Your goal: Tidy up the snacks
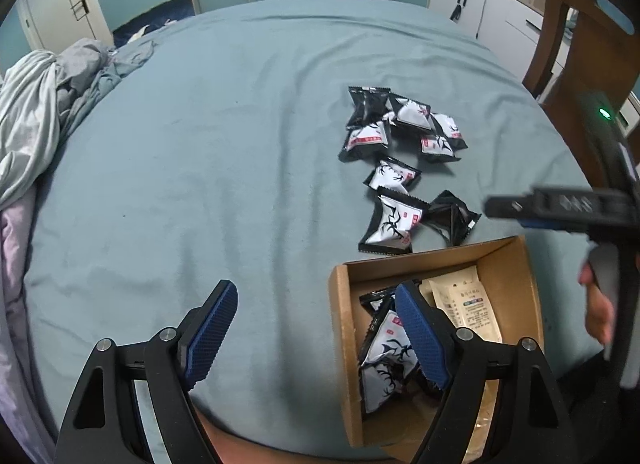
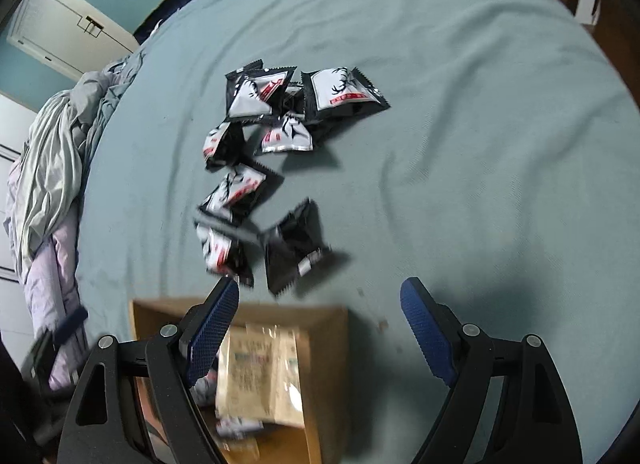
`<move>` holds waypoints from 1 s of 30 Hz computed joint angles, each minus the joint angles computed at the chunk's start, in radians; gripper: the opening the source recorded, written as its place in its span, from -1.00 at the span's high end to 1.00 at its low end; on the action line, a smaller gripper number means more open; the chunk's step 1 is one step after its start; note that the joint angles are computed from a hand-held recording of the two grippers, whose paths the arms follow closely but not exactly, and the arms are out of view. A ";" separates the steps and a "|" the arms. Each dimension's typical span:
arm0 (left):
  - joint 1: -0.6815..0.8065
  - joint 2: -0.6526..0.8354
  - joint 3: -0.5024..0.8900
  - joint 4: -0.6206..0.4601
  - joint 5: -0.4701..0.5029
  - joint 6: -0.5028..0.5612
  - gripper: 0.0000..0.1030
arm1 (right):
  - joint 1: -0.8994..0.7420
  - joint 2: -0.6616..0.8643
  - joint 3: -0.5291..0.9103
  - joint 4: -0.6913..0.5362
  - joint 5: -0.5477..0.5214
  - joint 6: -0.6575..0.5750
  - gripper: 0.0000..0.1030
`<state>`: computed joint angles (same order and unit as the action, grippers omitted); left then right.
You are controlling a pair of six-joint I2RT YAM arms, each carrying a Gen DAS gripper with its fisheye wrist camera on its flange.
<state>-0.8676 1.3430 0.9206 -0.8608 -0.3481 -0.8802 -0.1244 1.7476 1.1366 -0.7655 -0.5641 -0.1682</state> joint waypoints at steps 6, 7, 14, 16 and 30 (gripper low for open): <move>0.038 0.053 0.023 0.019 0.023 0.033 -0.59 | 0.104 0.129 0.103 -0.028 0.071 -0.025 -0.61; 0.049 0.065 0.027 0.027 0.028 0.038 -0.59 | 0.124 0.130 0.097 -0.010 0.105 -0.032 -0.61; 0.105 0.163 0.076 0.078 0.048 0.131 -0.59 | 0.191 0.088 0.050 0.081 0.185 -0.077 0.13; 0.131 0.178 0.086 0.107 0.067 0.171 -0.59 | 0.182 0.069 0.028 0.113 0.165 -0.077 0.13; 0.185 0.515 0.353 0.114 0.262 0.309 -0.57 | -0.093 -0.258 -0.164 0.147 -0.001 -0.048 0.13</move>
